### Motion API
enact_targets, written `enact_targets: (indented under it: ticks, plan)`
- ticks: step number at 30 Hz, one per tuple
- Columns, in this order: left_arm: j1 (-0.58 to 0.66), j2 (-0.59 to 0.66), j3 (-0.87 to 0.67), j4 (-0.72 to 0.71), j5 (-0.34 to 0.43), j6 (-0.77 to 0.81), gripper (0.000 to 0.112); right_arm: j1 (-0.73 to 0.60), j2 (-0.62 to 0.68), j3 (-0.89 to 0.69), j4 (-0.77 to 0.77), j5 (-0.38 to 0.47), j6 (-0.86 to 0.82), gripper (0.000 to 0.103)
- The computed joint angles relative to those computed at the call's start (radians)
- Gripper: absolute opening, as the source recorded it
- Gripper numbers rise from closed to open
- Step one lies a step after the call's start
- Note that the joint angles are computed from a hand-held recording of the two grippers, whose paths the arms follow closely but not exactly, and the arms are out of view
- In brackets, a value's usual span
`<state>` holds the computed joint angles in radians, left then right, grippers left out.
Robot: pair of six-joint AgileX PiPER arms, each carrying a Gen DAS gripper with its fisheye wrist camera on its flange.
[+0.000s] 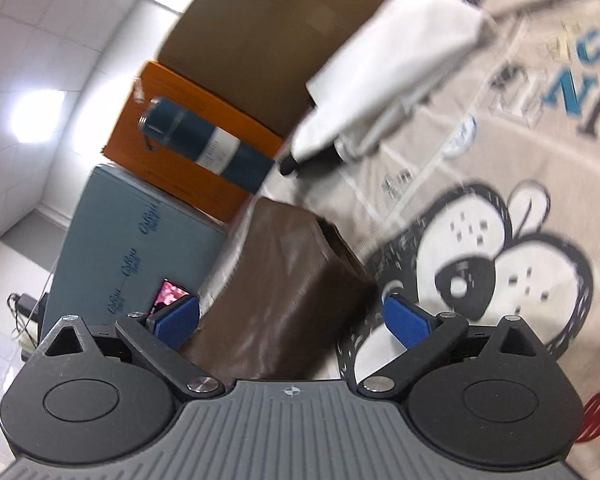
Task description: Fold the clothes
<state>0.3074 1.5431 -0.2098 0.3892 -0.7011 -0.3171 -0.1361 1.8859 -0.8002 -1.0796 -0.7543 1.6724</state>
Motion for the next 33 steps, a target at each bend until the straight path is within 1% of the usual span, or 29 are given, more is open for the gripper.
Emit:
enact_targets:
  ticks: [2, 5, 8, 9, 10, 11, 12, 13, 14, 15, 16, 17, 18, 19, 21, 23, 25, 27, 28, 29, 30, 31, 33]
  plan:
    - [-0.005, 0.009, -0.003, 0.001, 0.001, 0.003, 0.094, 0.021, 0.027, -0.032, -0.007, 0.02, 0.041, 0.1]
    - [0.003, 0.019, 0.0, 0.027, -0.011, -0.014, 0.094, 0.067, 0.046, -0.065, 0.05, 0.049, 0.009, 0.1]
    - [-0.003, 0.02, -0.001, 0.028, -0.005, -0.016, 0.094, 0.129, 0.071, -0.11, 0.148, 0.112, -0.034, 0.099]
    - [-0.005, 0.019, -0.001, 0.029, -0.003, -0.016, 0.094, 0.152, 0.078, -0.12, 0.199, 0.13, -0.072, 0.098]
    - [-0.003, 0.02, -0.002, 0.038, -0.001, -0.022, 0.094, 0.174, 0.086, -0.129, 0.251, 0.144, -0.112, 0.087]
    - [0.003, 0.021, -0.006, 0.054, 0.004, -0.036, 0.094, 0.19, 0.096, -0.134, 0.296, 0.144, -0.144, 0.069]
    - [0.014, 0.023, -0.011, 0.08, 0.006, -0.057, 0.094, 0.2, 0.105, -0.14, 0.309, 0.145, -0.151, 0.057]
    - [0.025, 0.025, -0.013, 0.102, 0.004, -0.074, 0.094, 0.208, 0.114, -0.144, 0.312, 0.143, -0.151, 0.042]
    - [0.032, 0.026, -0.015, 0.117, 0.002, -0.086, 0.094, 0.215, 0.12, -0.137, 0.333, 0.128, -0.175, 0.036]
    - [0.042, 0.028, -0.015, 0.136, -0.002, -0.098, 0.094, 0.223, 0.121, -0.119, 0.382, 0.102, -0.232, 0.032]
    - [0.053, 0.03, -0.015, 0.156, -0.008, -0.111, 0.094, 0.23, 0.116, -0.095, 0.431, 0.072, -0.298, 0.024]
    - [0.061, 0.031, -0.015, 0.172, -0.013, -0.121, 0.094, 0.23, 0.107, -0.074, 0.449, 0.04, -0.339, 0.018]
    - [0.071, 0.033, -0.015, 0.19, -0.02, -0.132, 0.094, 0.222, 0.099, -0.055, 0.451, -0.003, -0.351, 0.017]
    - [0.081, 0.035, -0.014, 0.213, -0.029, -0.142, 0.094, 0.205, 0.094, -0.032, 0.443, -0.061, -0.344, 0.012]
    - [0.1, 0.037, -0.017, 0.269, -0.04, -0.166, 0.094, 0.158, 0.084, 0.012, 0.416, -0.164, -0.32, 0.009]
    - [0.128, 0.041, -0.014, 0.352, -0.075, -0.186, 0.094, 0.111, 0.076, 0.051, 0.391, -0.258, -0.301, 0.008]
    - [0.189, 0.063, -0.023, 0.519, -0.137, -0.244, 0.094, 0.081, 0.052, 0.089, 0.4, -0.286, -0.326, 0.008]
    - [0.205, 0.066, -0.02, 0.583, -0.172, -0.236, 0.094, 0.057, 0.029, 0.109, 0.4, -0.301, -0.331, 0.008]
    - [0.194, 0.071, -0.011, 0.566, -0.19, -0.204, 0.094, 0.048, 0.019, 0.114, 0.399, -0.305, -0.327, 0.008]
    - [0.174, 0.059, 0.008, 0.509, -0.196, -0.158, 0.094, 0.041, 0.009, 0.118, 0.396, -0.307, -0.321, 0.008]
    - [0.141, 0.04, 0.028, 0.412, -0.185, -0.099, 0.094, 0.045, -0.002, 0.115, 0.39, -0.301, -0.311, 0.008]
    - [0.104, 0.012, 0.041, 0.312, -0.152, -0.045, 0.094, 0.05, -0.012, 0.112, 0.385, -0.297, -0.302, 0.008]
    - [0.021, -0.023, 0.039, 0.112, -0.058, 0.039, 0.094, 0.069, -0.031, 0.105, 0.376, -0.304, -0.302, 0.008]
